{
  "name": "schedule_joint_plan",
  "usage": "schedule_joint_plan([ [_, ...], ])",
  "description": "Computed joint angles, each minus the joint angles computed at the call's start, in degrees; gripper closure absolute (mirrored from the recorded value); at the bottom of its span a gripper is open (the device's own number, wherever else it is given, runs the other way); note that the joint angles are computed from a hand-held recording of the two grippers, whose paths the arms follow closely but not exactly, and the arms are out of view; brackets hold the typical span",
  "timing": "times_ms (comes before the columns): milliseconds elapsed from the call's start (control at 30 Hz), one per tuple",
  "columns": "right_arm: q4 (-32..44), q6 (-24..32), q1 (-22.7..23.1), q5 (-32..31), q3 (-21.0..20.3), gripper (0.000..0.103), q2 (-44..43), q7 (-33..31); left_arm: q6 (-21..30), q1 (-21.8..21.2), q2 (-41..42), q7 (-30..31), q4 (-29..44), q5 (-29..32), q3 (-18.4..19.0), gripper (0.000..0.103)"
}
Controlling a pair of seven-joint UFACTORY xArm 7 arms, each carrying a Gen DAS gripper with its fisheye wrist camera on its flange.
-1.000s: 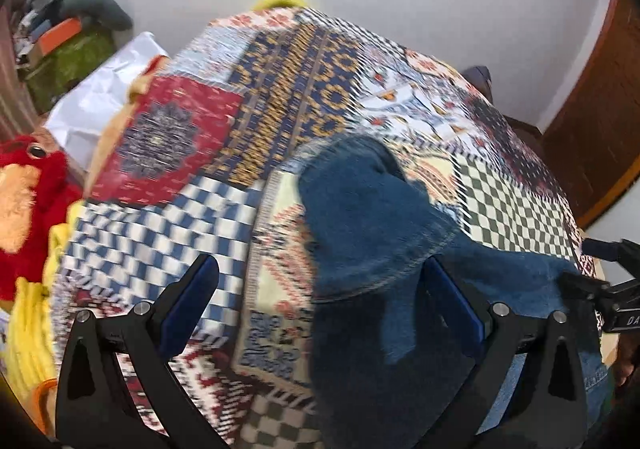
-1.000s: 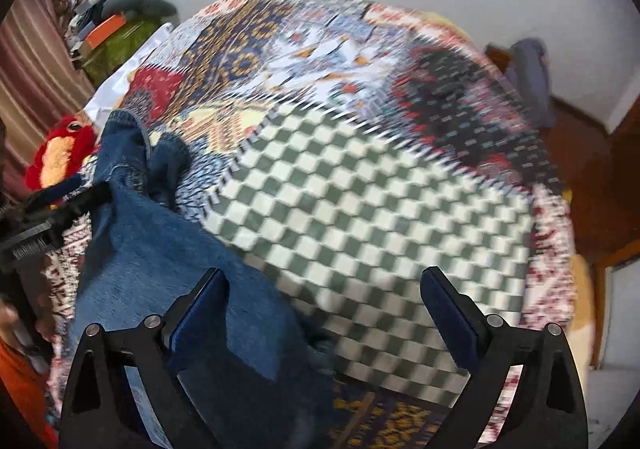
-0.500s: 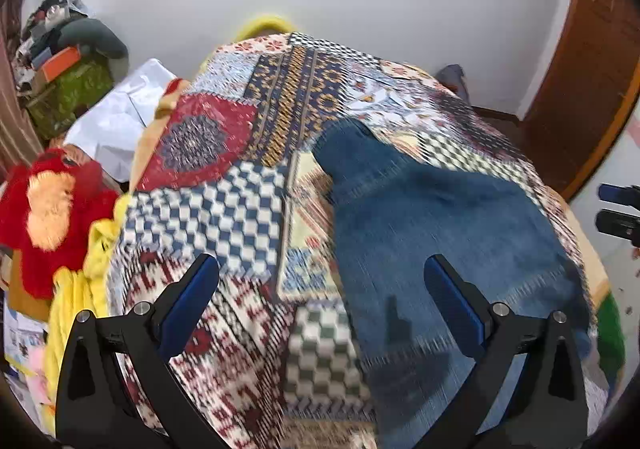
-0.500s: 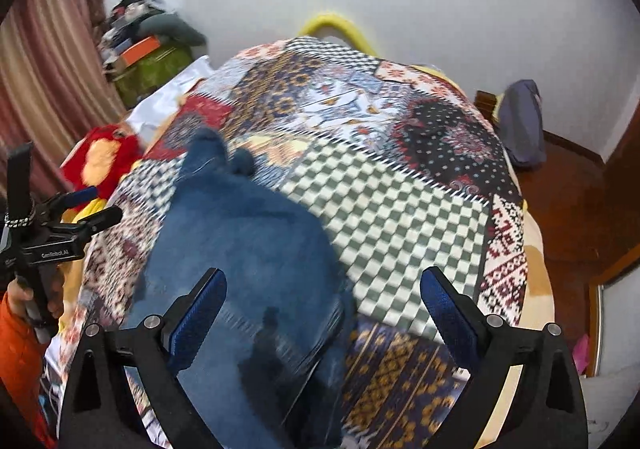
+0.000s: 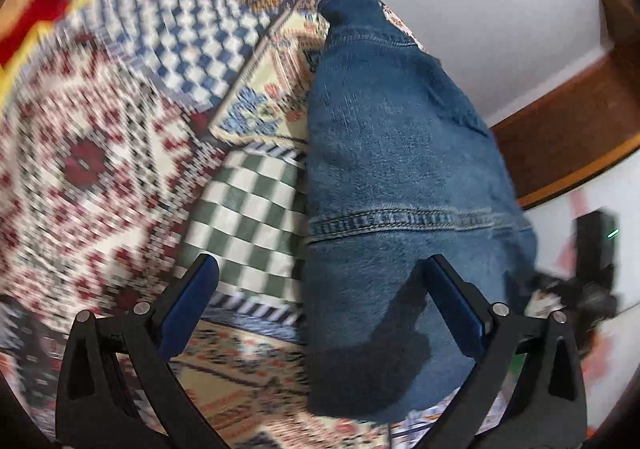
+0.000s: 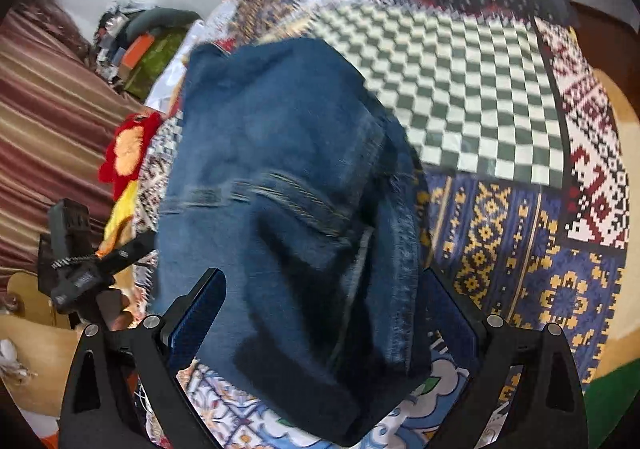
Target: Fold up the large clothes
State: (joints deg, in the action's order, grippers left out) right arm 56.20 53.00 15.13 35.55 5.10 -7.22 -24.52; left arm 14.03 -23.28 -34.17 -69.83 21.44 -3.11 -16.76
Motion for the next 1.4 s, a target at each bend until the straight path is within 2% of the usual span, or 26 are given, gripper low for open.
schedule_joint_plan([
  [67,1.2,0.0,-0.1,-1.3,0.3,0.006,2.3,0.6,-3.6,-1.9,3.3,1.9,0.4,-1.5,2.6,0.000],
  [133,3.0,1.8,-0.2,1.2,0.1,0.006,4.9,-1.3,-6.0,-4.0,6.7,5.1,1.7,-2.8,5.5,0.000],
  [200,4.7,3.2,-0.7,3.1,0.4,0.005,7.1,-2.4,-8.7,-8.3,10.5,9.8,3.4,-5.8,10.0,0.000],
  [267,7.3,5.0,-1.3,5.8,1.0,0.005,10.4,-4.1,-10.8,-15.6,13.9,16.2,5.1,-11.1,17.0,0.000],
  [300,8.5,5.8,-1.7,6.4,1.2,0.005,11.6,-4.2,-10.8,-17.4,15.1,18.3,6.0,-12.9,18.7,0.000],
  [433,13.0,8.5,-2.7,8.2,3.0,0.005,17.6,-3.7,-8.3,-17.3,18.2,23.0,9.3,-15.5,18.5,0.000],
  [500,13.5,7.5,-2.7,8.6,4.0,0.002,18.3,-4.0,-7.9,-18.7,19.4,26.7,10.6,-19.1,19.9,0.000],
  [633,12.2,3.3,-1.8,9.3,5.3,0.003,17.5,-4.6,-8.4,-19.0,21.8,32.6,13.3,-24.3,19.8,0.001],
  [667,11.5,2.7,-1.9,10.4,5.4,0.007,17.0,-5.4,-8.8,-18.8,22.4,34.0,14.1,-24.7,19.6,0.007],
  [800,9.9,1.9,-2.0,12.0,5.2,0.025,15.2,-6.8,-7.6,-9.3,23.9,26.6,16.5,-15.6,9.7,0.016],
  [833,9.7,1.9,-1.9,12.0,5.1,0.030,14.7,-6.5,-6.9,-7.7,23.4,25.4,16.7,-14.3,8.1,0.021],
  [967,8.3,2.1,-1.4,11.6,4.6,0.045,11.7,-6.2,-5.3,-5.2,21.9,23.2,18.1,-11.8,5.3,0.032],
  [1100,8.0,2.9,-0.4,10.8,4.2,0.052,8.5,-5.0,0.4,1.2,19.8,14.6,21.6,0.8,-1.1,0.035],
  [1267,7.8,3.5,1.4,11.2,3.7,0.053,4.0,-3.7,3.7,2.6,13.7,8.8,21.7,6.7,-3.2,0.036],
  [1400,8.3,3.8,3.3,11.1,3.5,0.053,0.5,-2.8,8.0,2.6,6.6,7.8,20.6,8.2,-3.1,0.036],
])
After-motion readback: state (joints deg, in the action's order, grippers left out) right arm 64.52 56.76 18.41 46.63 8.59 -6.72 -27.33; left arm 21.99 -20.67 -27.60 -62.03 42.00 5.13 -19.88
